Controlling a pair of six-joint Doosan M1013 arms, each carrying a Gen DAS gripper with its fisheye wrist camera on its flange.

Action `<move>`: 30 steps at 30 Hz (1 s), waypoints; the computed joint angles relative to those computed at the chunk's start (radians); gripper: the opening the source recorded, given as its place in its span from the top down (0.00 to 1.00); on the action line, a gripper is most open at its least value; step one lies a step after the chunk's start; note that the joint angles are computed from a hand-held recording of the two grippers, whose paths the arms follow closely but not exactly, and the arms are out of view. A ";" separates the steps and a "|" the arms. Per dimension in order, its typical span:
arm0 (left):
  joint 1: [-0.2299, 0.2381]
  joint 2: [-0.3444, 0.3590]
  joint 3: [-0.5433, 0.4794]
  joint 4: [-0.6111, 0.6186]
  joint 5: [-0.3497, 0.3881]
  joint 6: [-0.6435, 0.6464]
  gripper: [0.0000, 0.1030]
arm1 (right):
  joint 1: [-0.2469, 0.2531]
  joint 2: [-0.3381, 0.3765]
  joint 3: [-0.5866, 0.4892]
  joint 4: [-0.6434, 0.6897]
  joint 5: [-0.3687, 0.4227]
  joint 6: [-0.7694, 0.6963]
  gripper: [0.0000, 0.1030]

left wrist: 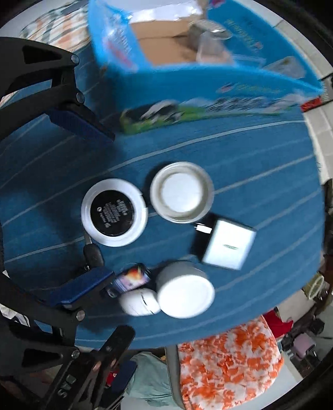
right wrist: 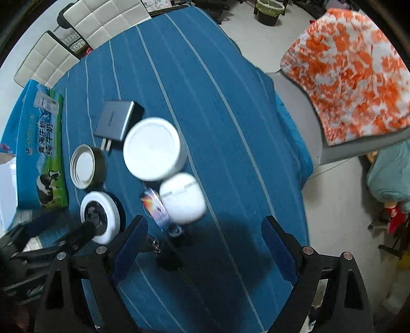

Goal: Organize rigid objects
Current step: 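Grasp the black-lid compact with the left tool while the right tool grasps the white jar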

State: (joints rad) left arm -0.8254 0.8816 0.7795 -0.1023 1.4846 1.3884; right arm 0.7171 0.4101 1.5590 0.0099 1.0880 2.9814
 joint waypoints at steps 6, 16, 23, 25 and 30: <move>-0.018 0.031 0.012 0.014 0.029 -0.021 0.07 | 0.005 -0.023 0.053 -0.038 -0.069 0.091 0.10; -0.033 0.013 0.068 0.077 -0.068 -0.110 0.29 | -0.049 0.072 -0.036 -0.012 -0.146 -0.038 0.11; -0.025 -0.001 0.084 0.076 -0.084 -0.128 0.29 | -0.075 0.141 -0.091 0.066 -0.096 -0.151 0.31; -0.020 -0.004 0.090 0.071 -0.085 -0.129 0.29 | -0.074 0.142 -0.100 0.069 -0.021 -0.154 0.32; -0.027 -0.040 0.158 0.029 -0.115 -0.127 0.29 | -0.068 0.104 -0.036 0.099 0.006 -0.160 0.32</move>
State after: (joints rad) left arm -0.8528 0.8413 0.9371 -0.0730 1.3697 1.2617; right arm 0.6491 0.5144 1.5228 0.1092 1.0937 2.8212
